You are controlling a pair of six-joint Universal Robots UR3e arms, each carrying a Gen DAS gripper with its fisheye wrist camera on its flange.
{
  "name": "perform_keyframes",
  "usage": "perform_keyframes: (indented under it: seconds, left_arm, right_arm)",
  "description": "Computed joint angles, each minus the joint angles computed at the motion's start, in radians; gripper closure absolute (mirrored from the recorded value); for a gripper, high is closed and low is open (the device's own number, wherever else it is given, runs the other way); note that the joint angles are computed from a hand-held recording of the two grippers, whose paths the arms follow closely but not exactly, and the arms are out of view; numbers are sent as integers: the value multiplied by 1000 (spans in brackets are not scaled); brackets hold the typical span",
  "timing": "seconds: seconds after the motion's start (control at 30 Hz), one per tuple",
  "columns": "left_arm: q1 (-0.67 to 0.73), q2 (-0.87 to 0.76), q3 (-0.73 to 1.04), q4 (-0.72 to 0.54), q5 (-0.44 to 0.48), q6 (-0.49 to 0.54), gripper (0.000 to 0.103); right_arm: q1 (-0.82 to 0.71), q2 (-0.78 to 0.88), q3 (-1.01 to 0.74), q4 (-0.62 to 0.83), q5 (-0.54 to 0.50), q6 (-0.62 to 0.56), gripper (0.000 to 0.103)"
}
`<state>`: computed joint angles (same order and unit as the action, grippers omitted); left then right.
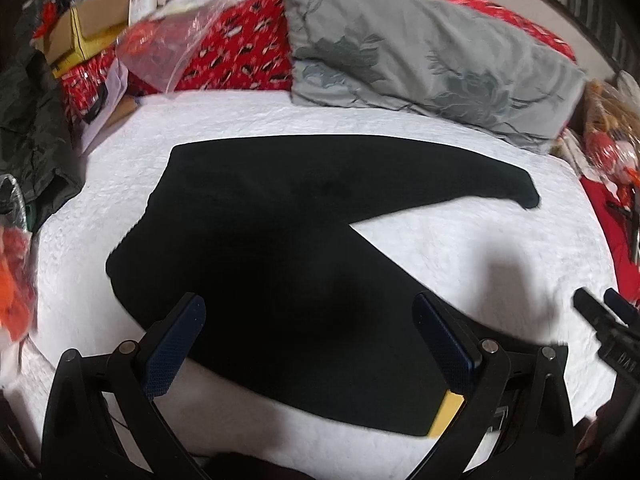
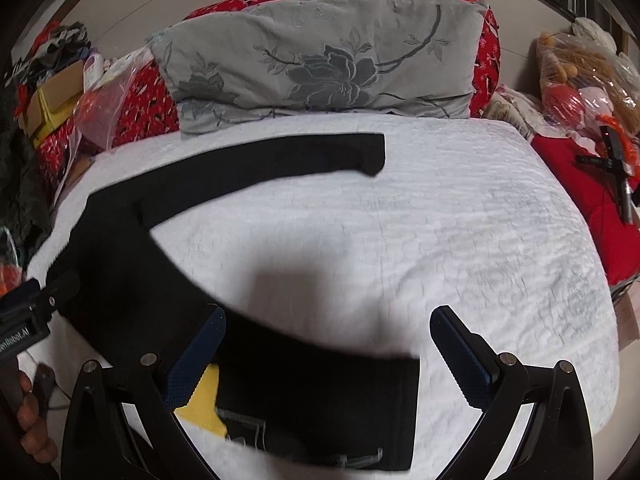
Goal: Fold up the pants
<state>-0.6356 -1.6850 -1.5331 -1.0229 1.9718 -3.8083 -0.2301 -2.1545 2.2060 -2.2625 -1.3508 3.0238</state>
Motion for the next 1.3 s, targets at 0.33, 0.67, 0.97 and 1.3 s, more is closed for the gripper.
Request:
perform_keyframes:
  seconds: [0.33, 0.67, 0.97, 1.3]
  left_arm:
    - [501, -139, 314, -231, -268, 278, 0]
    - [775, -245, 286, -226, -488, 321, 0]
    - [762, -452, 454, -256, -553, 308, 13]
    - [729, -340, 441, -250, -483, 290, 72]
  right_arm:
    - [-41, 641, -465, -145, -15, -7, 0]
    - [-78, 1072, -887, -34, 28, 72, 0]
    - [-60, 1235, -1057, 50, 141, 48, 3]
    - [-38, 1094, -930, -19, 145, -52, 87]
